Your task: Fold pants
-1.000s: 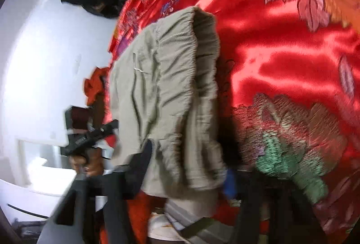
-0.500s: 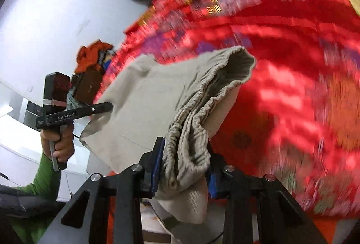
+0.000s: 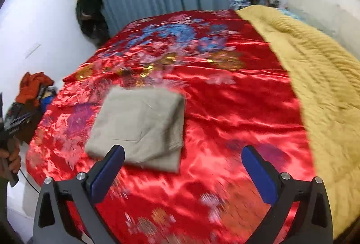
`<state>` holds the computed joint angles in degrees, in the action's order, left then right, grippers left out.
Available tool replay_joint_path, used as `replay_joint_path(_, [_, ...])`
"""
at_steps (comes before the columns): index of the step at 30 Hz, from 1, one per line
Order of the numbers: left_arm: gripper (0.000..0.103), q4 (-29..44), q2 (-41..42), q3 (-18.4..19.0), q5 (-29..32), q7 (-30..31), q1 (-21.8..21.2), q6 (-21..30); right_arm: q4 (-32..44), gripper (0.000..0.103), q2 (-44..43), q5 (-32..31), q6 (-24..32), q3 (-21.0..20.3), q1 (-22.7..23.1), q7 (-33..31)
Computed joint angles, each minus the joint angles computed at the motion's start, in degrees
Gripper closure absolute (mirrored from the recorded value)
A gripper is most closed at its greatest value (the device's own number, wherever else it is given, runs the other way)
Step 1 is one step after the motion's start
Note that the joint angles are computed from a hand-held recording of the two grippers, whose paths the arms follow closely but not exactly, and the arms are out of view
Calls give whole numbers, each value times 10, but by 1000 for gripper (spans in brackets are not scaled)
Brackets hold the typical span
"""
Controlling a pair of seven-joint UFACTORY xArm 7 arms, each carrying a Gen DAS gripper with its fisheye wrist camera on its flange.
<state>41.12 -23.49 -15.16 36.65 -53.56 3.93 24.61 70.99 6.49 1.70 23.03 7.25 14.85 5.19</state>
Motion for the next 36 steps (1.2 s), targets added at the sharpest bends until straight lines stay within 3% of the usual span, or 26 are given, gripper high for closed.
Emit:
replay_joint_path(3, [6, -23, -29, -34, -7, -30, -23, 39, -85, 0, -71, -100, -7, -3, 16, 97])
replay_joint_path(6, [6, -16, -31, -7, -110, 48, -115, 101, -149, 0, -130, -128, -5, 17, 18, 144])
replay_joint_path(8, [6, 5, -32, -12, -145, 69, -140, 151, -180, 0, -160, -126, -7, 34, 26, 156])
replay_joint_path(10, [6, 20, -41, -47, -120, 42, -136, 190, -205, 0, -181, -130, -16, 52, 30, 177])
replay_joint_path(18, [0, 61, -42, -95, -44, -16, -135, 263, -216, 0, -206, -200, 6, 106, 25, 285])
replay_joint_path(26, [1, 60, -47, -71, -46, -12, -161, 253, -195, 0, -210, -259, 32, 114, 26, 322])
replay_joint_path(36, [1, 49, -59, -50, -85, 5, -180, 229, -191, 0, -210, -275, 39, 113, 34, 333])
